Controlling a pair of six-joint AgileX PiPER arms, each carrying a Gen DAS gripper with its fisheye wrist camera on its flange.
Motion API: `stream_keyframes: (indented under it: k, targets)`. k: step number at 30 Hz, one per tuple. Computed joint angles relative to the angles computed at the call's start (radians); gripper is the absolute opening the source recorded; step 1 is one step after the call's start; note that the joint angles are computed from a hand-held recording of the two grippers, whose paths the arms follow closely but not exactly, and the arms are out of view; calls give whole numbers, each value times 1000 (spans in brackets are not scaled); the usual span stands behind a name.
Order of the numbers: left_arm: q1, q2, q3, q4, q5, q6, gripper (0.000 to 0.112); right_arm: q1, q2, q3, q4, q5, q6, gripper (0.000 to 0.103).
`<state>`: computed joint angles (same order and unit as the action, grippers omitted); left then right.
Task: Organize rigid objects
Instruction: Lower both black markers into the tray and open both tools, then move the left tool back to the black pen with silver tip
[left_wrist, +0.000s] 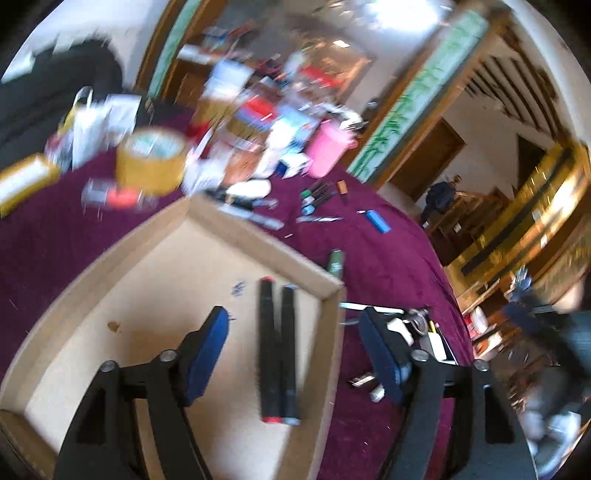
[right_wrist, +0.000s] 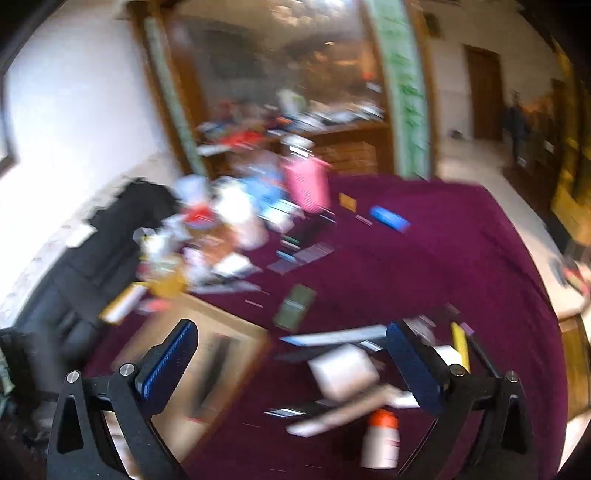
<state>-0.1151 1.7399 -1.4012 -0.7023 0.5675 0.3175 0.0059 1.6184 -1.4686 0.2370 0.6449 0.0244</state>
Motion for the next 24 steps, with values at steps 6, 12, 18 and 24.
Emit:
stream_keyframes:
  k: [6,12,18,24]
  targets:
    - [-218,-7,-38,255,-10,-125,81,-233,24,242,155,-206,-124,102]
    - [-335,163,-177,403,49,-279,81,-356,42,362,468,-283,-454,102]
    - [-413,295,-277,662,61,-500,81,-398,69,387,624,-256,-603,102]
    - [-421,348,-323,501,125,-346,80,-365,50,406,559,-291,-596,102]
